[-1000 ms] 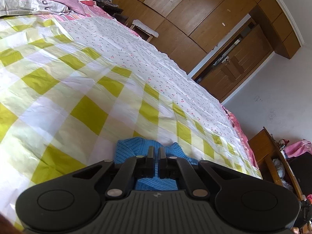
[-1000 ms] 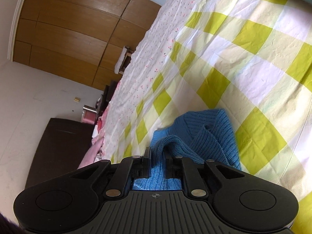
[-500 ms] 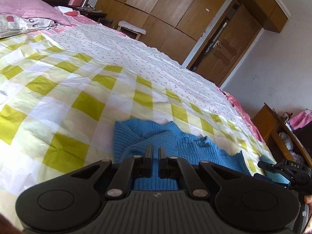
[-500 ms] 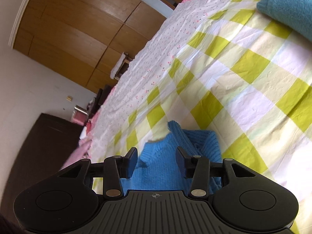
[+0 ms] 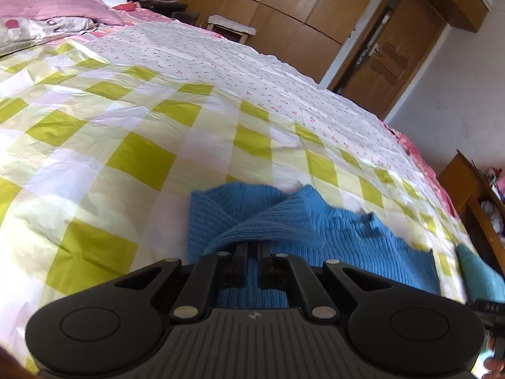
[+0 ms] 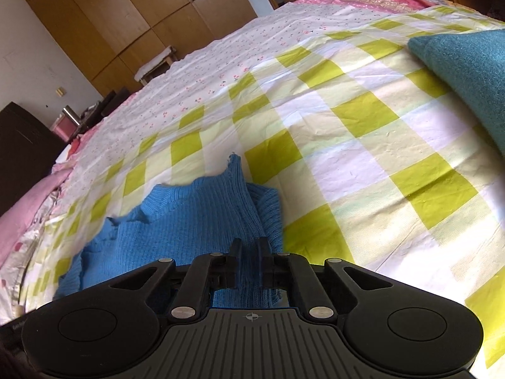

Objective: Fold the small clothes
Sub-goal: 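Grasp the hem with both tools and fold it up toward the collar, then lay the folded hem on the sweater body and open both tools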

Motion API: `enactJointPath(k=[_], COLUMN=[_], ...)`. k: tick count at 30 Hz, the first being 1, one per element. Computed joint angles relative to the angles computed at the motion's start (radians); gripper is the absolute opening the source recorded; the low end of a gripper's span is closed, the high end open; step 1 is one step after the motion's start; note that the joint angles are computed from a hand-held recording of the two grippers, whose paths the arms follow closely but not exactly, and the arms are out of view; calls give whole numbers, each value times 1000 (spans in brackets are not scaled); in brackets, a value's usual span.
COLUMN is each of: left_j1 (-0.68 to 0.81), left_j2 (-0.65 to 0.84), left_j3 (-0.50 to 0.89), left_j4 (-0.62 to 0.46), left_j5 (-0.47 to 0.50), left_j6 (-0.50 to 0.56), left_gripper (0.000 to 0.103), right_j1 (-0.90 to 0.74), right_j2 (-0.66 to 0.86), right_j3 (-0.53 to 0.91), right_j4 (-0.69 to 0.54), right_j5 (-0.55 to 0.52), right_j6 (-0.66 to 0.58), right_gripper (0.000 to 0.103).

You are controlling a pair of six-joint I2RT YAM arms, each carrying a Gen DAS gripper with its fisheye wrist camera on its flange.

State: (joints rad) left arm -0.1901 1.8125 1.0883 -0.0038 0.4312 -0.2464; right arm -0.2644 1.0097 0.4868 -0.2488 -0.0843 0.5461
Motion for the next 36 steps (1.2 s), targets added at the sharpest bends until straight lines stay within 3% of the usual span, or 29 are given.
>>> enactJointPath(k=[3,6,8,10,15,19,21,24,27,33,36], left_j1=[29,57,72,85,115,109,98,94,103,120,122], left_j2=[30,15,-18,-69,-208,-271,-268,-255,-246,-254,-297], left_j3=[49,41,6,-51,-211,-290,-300,-302,-301,-314,-339], left_j4=[18,21,9,-12,-41,-38,-45,-44,-56,-64,-71], left_j5=[-21,-30,-12,13,77,73,57,41,44,57,50], left_j6=[-109,-136,-100,-40,67,112,122,131,140,118,133], left_gripper=[10,10,10,10,17,33,33,32,29,28,28], right_j1=[-2,13,31,50,100,144,154,146,117,48,114], right_j2=[-2,-12,-44,-92,-212,-230,-220,-220,-248,-220,-278], right_j3=[0,5,5,-5,-31,-54,-68,-80,-79,-73,-65], right_j4=[-4,-16,-36,-58,-158,-181,-170,-169,-202,-221,-259], right_j5=[0,22,42,61,81,112,108,99,84,57,119], right_j6=[3,4,7,6,-45,-36,-20,-15,-41,-71,-64], right_gripper=[7,7,8,17,20,33,32,14,7,7,8])
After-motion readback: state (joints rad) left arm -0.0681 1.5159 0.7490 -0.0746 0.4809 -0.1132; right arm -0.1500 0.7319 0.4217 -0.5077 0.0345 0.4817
